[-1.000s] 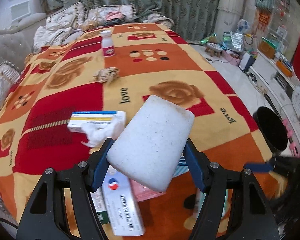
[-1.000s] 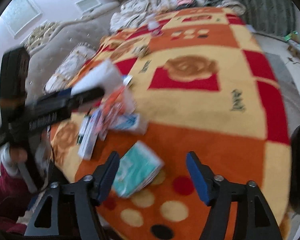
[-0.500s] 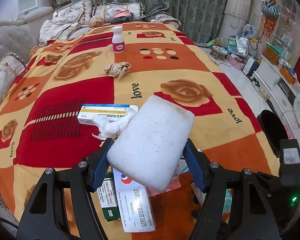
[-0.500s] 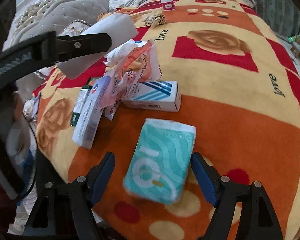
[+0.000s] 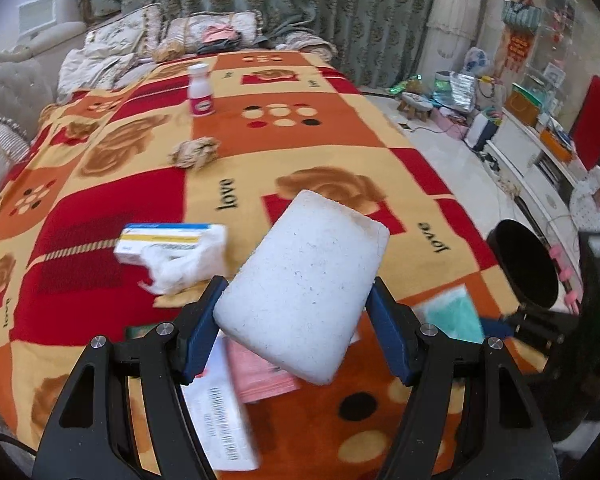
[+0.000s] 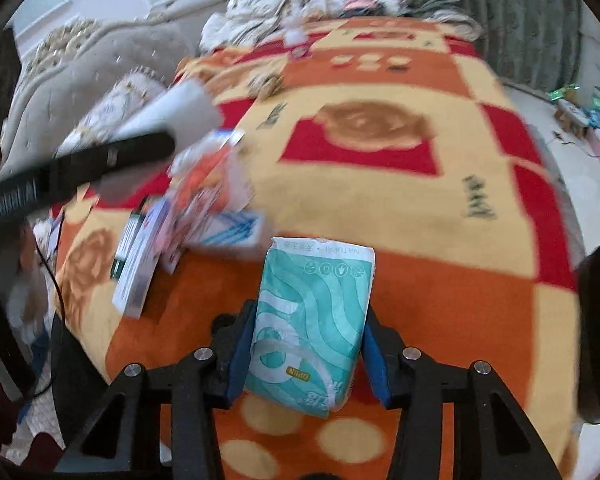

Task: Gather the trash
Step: 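Lift the foam block and tissue pack and carry both toward the black bin, then open both tools over the black bin to drop the foam block and tissue pack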

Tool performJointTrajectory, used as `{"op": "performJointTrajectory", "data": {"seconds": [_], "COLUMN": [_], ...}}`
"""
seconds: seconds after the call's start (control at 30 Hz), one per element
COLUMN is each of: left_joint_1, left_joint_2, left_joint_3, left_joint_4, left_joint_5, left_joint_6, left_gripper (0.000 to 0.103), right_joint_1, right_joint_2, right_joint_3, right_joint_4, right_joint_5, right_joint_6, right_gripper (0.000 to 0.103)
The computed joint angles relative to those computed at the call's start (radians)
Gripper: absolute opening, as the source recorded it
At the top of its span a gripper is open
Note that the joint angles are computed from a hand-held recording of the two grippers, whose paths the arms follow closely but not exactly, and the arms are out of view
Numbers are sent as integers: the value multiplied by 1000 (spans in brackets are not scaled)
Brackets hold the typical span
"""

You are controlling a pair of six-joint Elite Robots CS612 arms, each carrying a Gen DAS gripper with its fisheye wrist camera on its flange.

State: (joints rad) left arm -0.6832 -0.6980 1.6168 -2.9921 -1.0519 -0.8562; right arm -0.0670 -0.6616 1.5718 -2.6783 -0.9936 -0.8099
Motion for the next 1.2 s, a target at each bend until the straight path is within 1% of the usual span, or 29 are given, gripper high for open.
{"op": "performJointTrajectory", "data": {"seconds": [0.13, 0.33, 0.53, 0.73, 0.9, 1.1, 1.2], "left_joint_1": [-8, -13, -20, -25, -26, -22, -18], "left_joint_2": [21, 50, 83, 129, 172, 238, 273], "left_joint_3": [-52, -123, -197, -293, -378, -502, -564], "left_joint_4": [19, 53, 78, 118, 146, 158, 164], "left_joint_5": [-13, -38, -68, -111, -158, -252, -299], "left_joint_6": [40, 76, 117, 158, 181, 215, 218], "left_gripper": [69, 69, 69, 69, 69, 70, 70], "right_joint_1": [-21, -51, -84, -116, -142, -170, -182], "right_joint_2": [2, 9, 21, 35, 52, 78, 96], "right_joint_3": [-21, -42, -64, -93, -122, -160, -189], "right_joint_4": [-34, -80, -129, -149, -154, -145, -130], "right_joint_5": [20, 34, 24, -5, -32, -66, -83], "right_joint_6": [55, 120, 188, 243, 285, 327, 353], "right_gripper": [47, 47, 47, 47, 47, 47, 47]}}
